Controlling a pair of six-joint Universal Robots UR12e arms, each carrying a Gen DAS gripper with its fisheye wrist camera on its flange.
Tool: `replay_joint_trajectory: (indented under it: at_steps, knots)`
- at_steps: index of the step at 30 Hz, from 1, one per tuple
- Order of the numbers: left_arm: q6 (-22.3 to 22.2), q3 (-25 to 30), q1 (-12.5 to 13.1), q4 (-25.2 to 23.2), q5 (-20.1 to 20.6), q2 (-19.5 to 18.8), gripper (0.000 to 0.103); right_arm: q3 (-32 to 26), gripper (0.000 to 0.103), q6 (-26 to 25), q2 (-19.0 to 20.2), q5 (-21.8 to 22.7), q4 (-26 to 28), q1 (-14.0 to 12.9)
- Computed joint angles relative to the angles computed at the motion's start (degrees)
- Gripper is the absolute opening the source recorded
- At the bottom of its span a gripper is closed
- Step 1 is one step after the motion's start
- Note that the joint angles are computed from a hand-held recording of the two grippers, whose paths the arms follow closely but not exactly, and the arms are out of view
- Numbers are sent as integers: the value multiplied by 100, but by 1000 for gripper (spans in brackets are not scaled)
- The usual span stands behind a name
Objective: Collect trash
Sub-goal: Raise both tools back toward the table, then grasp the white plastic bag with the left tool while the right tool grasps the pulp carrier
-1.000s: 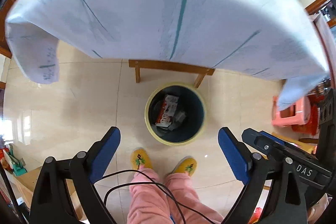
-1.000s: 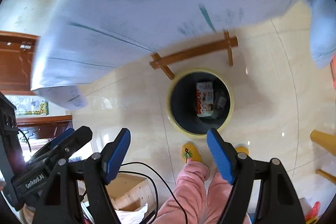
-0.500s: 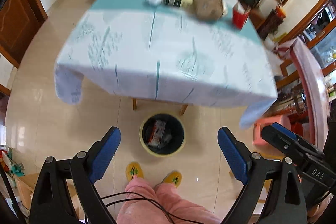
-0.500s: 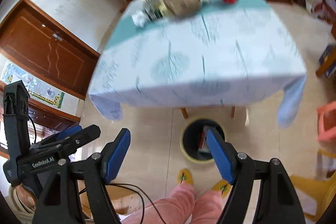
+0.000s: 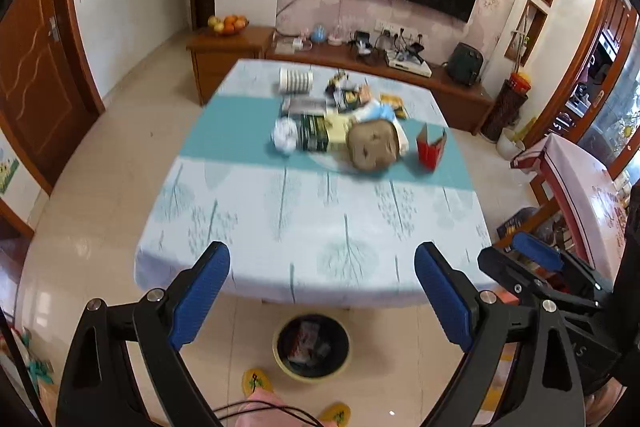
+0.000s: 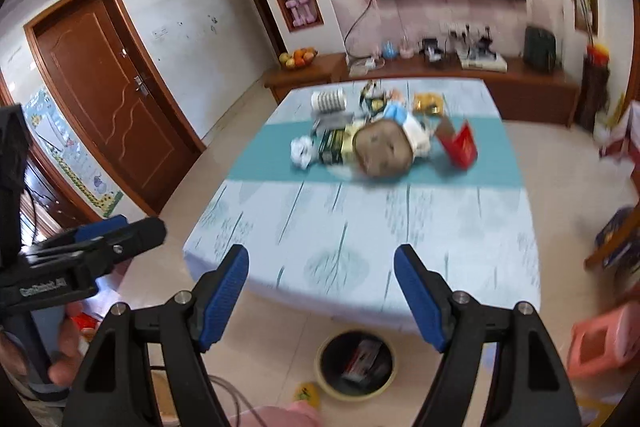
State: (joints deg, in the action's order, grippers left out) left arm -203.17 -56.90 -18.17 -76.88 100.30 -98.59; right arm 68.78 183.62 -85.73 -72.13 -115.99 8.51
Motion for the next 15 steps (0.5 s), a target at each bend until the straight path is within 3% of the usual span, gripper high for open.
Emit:
replay_joint_trajectory:
  at_steps: [4, 8, 15]
  knots:
    - [266, 295, 187, -55, -59, -268, 93, -451, 77, -123, 416, -412, -6, 126]
    - [625, 643, 533, -210, -502, -637, 93, -929, 82, -167, 896, -952, -25, 297]
    - [1515, 1856, 1054, -1088, -1284, -1733, 93, -1972, 83, 295, 1918, -2155, 347, 603]
